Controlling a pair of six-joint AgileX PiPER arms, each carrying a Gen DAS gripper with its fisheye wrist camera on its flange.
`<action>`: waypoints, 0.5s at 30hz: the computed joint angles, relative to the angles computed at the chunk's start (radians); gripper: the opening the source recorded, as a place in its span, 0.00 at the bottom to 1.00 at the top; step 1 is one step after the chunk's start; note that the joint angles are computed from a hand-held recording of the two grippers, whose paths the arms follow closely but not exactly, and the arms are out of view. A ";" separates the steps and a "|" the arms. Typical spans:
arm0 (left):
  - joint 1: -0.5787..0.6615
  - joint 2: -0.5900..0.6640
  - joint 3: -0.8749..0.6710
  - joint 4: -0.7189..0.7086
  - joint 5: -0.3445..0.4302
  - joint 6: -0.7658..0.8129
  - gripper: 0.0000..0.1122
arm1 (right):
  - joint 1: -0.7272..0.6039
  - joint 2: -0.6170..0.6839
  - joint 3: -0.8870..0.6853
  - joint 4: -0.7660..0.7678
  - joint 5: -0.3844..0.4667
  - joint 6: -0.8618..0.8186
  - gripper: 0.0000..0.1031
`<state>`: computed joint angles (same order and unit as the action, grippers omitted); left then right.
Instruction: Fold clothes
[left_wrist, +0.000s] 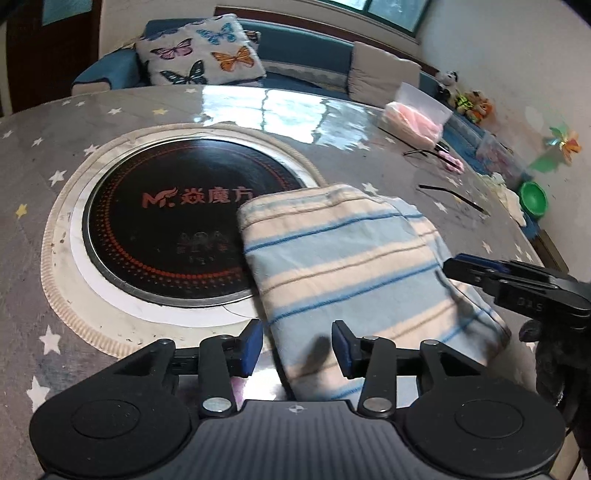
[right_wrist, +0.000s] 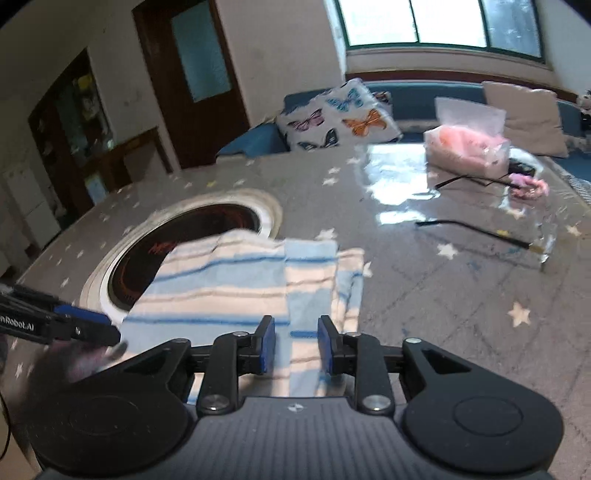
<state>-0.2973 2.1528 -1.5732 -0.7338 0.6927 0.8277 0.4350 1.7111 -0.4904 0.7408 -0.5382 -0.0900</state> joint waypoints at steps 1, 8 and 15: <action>-0.002 0.003 -0.004 0.003 -0.003 -0.009 0.40 | -0.001 0.004 -0.004 0.032 -0.003 -0.017 0.33; -0.012 0.037 -0.047 0.039 -0.005 -0.088 0.45 | -0.076 0.048 0.003 -0.121 0.007 0.190 0.39; -0.016 0.057 -0.062 0.034 0.003 -0.097 0.43 | -0.071 0.063 0.015 -0.164 -0.022 0.275 0.33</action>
<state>-0.3131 2.2095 -1.6354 -0.6998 0.6960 0.7305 0.3638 1.7738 -0.4759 0.5770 -0.5603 0.1846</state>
